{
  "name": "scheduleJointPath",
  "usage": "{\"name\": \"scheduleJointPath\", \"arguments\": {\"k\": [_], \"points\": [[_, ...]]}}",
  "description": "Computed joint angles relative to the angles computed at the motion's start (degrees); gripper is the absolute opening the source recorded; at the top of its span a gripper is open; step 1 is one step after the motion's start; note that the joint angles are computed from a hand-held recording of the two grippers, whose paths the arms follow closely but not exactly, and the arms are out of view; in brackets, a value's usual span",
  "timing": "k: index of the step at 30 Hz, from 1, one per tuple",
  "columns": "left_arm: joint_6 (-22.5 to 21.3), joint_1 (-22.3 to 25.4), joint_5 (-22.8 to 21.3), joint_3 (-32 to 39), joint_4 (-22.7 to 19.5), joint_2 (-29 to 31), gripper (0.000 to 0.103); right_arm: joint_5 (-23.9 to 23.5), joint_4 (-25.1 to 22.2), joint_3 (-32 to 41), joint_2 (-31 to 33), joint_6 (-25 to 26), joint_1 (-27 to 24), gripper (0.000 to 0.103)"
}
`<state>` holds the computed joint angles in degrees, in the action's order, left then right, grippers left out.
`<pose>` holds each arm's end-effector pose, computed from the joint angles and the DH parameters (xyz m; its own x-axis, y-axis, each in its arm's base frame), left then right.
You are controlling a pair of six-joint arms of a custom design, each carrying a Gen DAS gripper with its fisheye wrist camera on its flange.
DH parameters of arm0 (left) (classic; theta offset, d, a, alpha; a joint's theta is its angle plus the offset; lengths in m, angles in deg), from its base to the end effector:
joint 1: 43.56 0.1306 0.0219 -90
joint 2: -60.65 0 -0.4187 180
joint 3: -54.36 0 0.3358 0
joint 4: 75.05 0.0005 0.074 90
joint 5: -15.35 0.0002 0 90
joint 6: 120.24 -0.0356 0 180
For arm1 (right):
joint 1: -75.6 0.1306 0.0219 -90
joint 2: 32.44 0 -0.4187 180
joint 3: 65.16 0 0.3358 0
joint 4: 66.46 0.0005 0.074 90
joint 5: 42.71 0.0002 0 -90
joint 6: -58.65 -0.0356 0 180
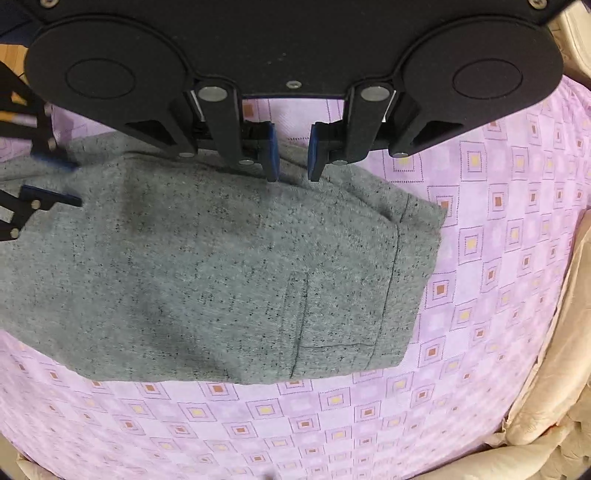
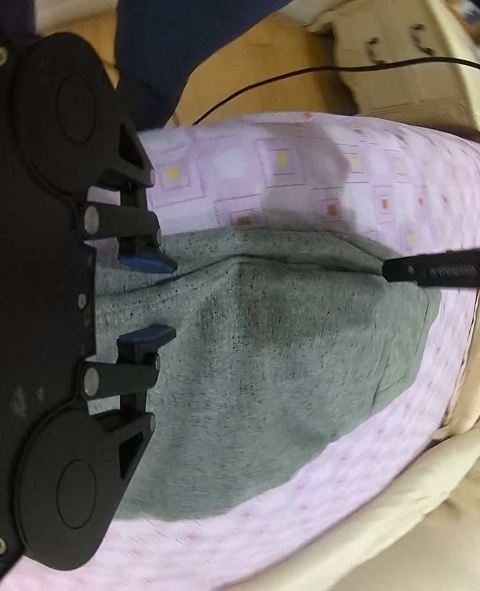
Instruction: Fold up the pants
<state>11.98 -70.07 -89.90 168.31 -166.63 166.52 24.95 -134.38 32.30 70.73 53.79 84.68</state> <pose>0.4343 -0.2067 0.4729 -0.9299 -0.2607 -0.2595 -0.2983 0.9472 0.1175 0.4733 0.0888 0.4022 0.1706 -0.9061 -0.3873 -0.9654 -0.0749 -0.2499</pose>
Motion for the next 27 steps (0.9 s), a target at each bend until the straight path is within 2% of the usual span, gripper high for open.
{"name": "scheduleJointPath", "arguments": {"k": [2, 3, 6, 8, 10, 12, 14, 16, 19, 21, 22, 23, 24, 27], "points": [[1.02, -1.39, -1.10, 0.91, -1.25, -0.23, 0.025, 0.64, 4.07, -2.08, 0.04, -0.47, 0.61, 0.008], [1.19, -1.55, -1.42, 0.99, -1.41, -0.43, 0.025, 0.82, 4.19, -2.31, 0.10, -0.86, 0.80, 0.004], [0.79, -0.97, -2.48, 2.04, -1.61, -1.54, 0.025, -1.70, 0.87, -0.23, 0.30, -2.93, 0.11, 0.004], [1.35, -1.43, -3.44, 2.35, -0.92, -2.02, 0.025, -4.76, -4.63, 3.19, 0.52, -4.27, -1.32, 0.004], [0.86, -1.09, -3.64, 3.21, -0.10, -1.62, 0.025, -6.26, -8.05, 3.96, 0.15, -1.19, -2.59, 0.004], [-1.27, 0.06, -3.22, 5.37, -0.19, -0.30, 0.025, -5.03, -9.36, 2.67, -0.18, 1.80, -2.87, 0.004], [-3.86, 0.81, -3.32, 6.38, 1.15, 1.29, 0.026, -3.00, -8.54, 0.87, -0.27, 2.99, -2.33, 0.004], [-6.78, 1.69, -3.63, 7.39, 2.41, 2.91, 0.031, -1.49, -7.35, 0.11, -0.34, 2.68, -1.62, 0.005], [-8.57, 3.08, -4.25, 9.42, 2.24, 5.67, 0.031, -0.37, -9.46, 1.80, 0.57, 1.37, -1.00, 0.005], [-8.40, 4.58, -1.78, 9.30, 1.58, 6.79, 0.031, 0.04, -9.67, 1.82, 1.01, 1.93, -0.93, 0.005], [-8.25, 5.29, 0.60, 9.37, -0.64, 7.71, 0.030, 0.20, -9.64, 1.79, 1.23, 1.95, -0.95, 0.005], [-8.47, 5.90, 3.37, 8.81, -2.69, 8.34, 0.030, 0.53, -10.51, 2.40, 1.77, 1.39, -0.89, 0.006], [-8.68, 5.95, 4.43, 7.05, -2.12, 7.76, 0.030, 0.93, -11.87, 3.52, 2.51, 0.67, -0.75, 0.006], [-9.56, 4.48, 3.19, 4.10, -1.57, 6.06, 0.030, 0.37, -17.48, 10.55, 5.75, -3.78, -1.09, 0.010]]}}
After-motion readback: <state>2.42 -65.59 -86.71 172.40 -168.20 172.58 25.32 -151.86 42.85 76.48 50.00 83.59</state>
